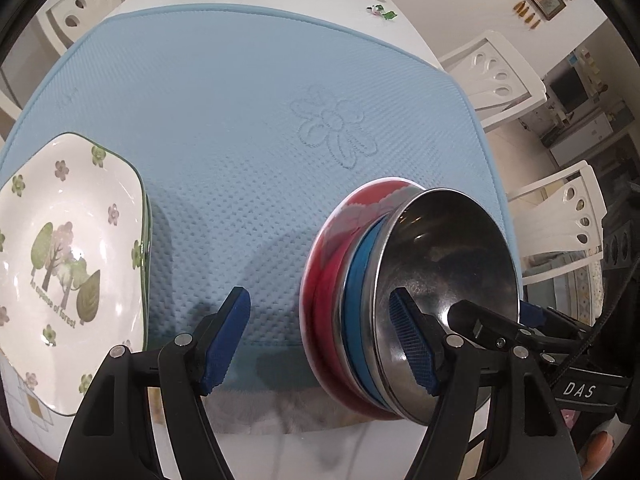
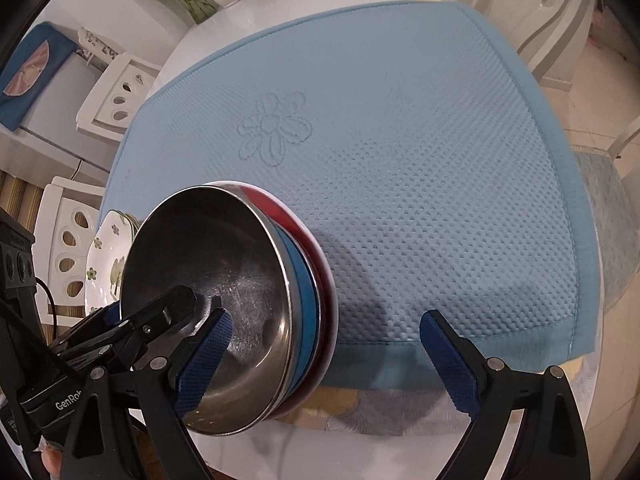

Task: Organize plates and bowls
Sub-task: 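Move both grippers to the rim of the nested bowl stack, then close both grippers on the bowl stack rim and lift it, then carry the nested bowl stack over the white floral plate stack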

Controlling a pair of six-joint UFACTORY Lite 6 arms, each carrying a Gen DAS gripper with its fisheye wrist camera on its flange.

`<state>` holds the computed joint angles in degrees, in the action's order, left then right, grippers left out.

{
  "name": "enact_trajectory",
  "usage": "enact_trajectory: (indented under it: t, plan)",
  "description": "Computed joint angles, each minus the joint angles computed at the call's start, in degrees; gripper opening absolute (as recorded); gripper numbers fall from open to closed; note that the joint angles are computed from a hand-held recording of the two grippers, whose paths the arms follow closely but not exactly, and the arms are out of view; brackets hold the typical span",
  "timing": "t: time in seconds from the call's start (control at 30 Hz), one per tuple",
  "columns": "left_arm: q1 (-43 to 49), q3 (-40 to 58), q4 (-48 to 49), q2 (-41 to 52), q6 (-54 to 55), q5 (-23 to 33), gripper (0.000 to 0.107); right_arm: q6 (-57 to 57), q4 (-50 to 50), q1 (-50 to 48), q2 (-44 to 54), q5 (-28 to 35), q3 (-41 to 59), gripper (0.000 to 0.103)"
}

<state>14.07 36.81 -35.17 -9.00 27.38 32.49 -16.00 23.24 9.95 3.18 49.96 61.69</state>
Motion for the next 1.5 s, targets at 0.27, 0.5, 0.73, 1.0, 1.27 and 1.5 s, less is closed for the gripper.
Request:
enact_trajectory:
  t: [0.27, 0.5, 0.73, 1.0, 1.27, 1.5]
  plan:
    - [-0.41, 0.19, 0.39, 2.59, -0.84, -1.73, 0.07, -1.2, 0.51, 0.71, 2.89, -0.04, 1.12, 0.087]
    - [0.96, 0.88, -1.22, 4.26, 1.09, -1.53, 0.07, -0.18, 0.11, 1.76, 4.33, -0.37, 1.93, 0.085]
    - [2.73, -0.19, -2.09, 3.06, 3.6, -0.79, 0.07, -0.3, 0.37, 1.87, 5.01, -0.59, 2.32, 0.075]
    - [5.45, -1.55, -7.48, 3.03, 10.42, 1.44, 0.069, -4.14, 7.25, -0.95, 6.18, 0.47, 1.42, 0.063]
    - [14.2, -2.6, -22.57, 9.62, 26.77, 10.56, 0.068, -8.54, 14.74, -3.48, 9.8, 4.33, 1.95, 0.063]
    - [17.12, -3.31, -26.1, 11.35, 31.3, 14.52, 0.054, -13.66, 21.06, -6.04, 10.68, 6.12, -0.04, 0.058]
